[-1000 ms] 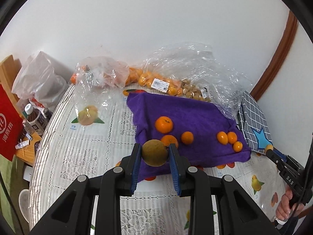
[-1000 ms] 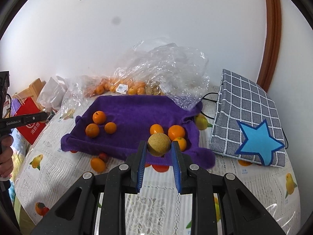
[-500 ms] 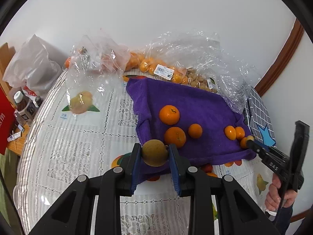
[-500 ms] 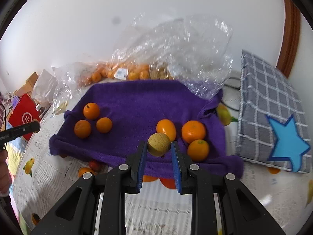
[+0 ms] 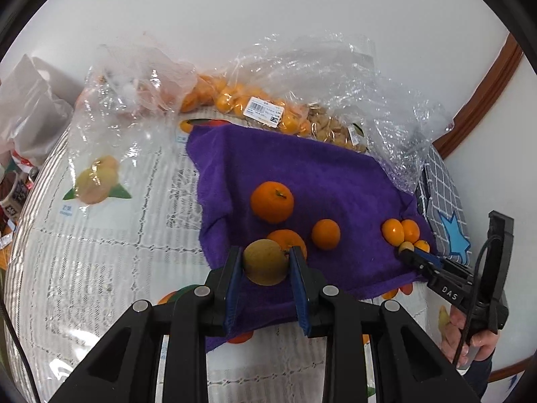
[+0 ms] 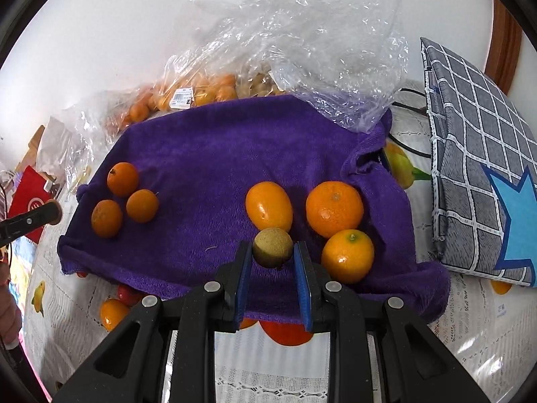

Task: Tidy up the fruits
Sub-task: 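Carry both held fruits onto the purple towel and open both grippers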

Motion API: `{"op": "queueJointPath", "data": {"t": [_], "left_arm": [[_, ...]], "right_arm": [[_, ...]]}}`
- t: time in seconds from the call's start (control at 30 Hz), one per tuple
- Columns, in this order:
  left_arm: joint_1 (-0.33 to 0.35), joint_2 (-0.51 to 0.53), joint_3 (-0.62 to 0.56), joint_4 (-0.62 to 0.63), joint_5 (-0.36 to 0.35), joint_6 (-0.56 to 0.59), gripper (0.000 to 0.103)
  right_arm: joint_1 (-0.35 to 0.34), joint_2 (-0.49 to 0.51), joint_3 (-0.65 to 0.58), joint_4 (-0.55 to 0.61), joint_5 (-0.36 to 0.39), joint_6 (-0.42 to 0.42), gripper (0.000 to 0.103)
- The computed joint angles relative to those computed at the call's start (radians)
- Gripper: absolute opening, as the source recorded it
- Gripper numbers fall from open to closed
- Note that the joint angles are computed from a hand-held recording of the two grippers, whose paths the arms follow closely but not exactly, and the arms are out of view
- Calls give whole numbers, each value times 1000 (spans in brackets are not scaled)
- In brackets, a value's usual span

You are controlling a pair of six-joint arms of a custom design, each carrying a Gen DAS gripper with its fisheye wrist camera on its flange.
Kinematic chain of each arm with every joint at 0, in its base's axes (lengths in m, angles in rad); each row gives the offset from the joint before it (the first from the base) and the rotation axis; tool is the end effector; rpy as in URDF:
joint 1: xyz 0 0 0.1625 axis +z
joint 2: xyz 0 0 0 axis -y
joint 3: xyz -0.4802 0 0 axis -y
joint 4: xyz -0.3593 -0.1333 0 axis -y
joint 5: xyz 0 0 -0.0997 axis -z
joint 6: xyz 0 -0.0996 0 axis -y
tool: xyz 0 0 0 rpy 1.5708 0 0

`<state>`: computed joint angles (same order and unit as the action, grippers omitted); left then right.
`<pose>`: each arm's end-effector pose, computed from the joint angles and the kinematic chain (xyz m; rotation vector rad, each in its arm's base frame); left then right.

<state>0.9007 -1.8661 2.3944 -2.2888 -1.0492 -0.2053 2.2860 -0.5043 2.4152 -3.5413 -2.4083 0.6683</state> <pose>-0.0335 -0.3368 0.3748 0.5547 2.6411 -0.5376 0.3097 -0.2662 -0.0048 0.0247 -2.4294 0.7455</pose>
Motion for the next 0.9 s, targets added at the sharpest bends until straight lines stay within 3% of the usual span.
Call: {"op": "queueJointPath", "data": {"t": [0.43,0.9], "left_arm": [[-6,77,9,39,80,-63,27],[-5,94,8,50,82,-67,28]], "right_arm": [[44,-24,-6,58,-22,-15,34],[103,-36,-2,98,-53,45,35]]}}
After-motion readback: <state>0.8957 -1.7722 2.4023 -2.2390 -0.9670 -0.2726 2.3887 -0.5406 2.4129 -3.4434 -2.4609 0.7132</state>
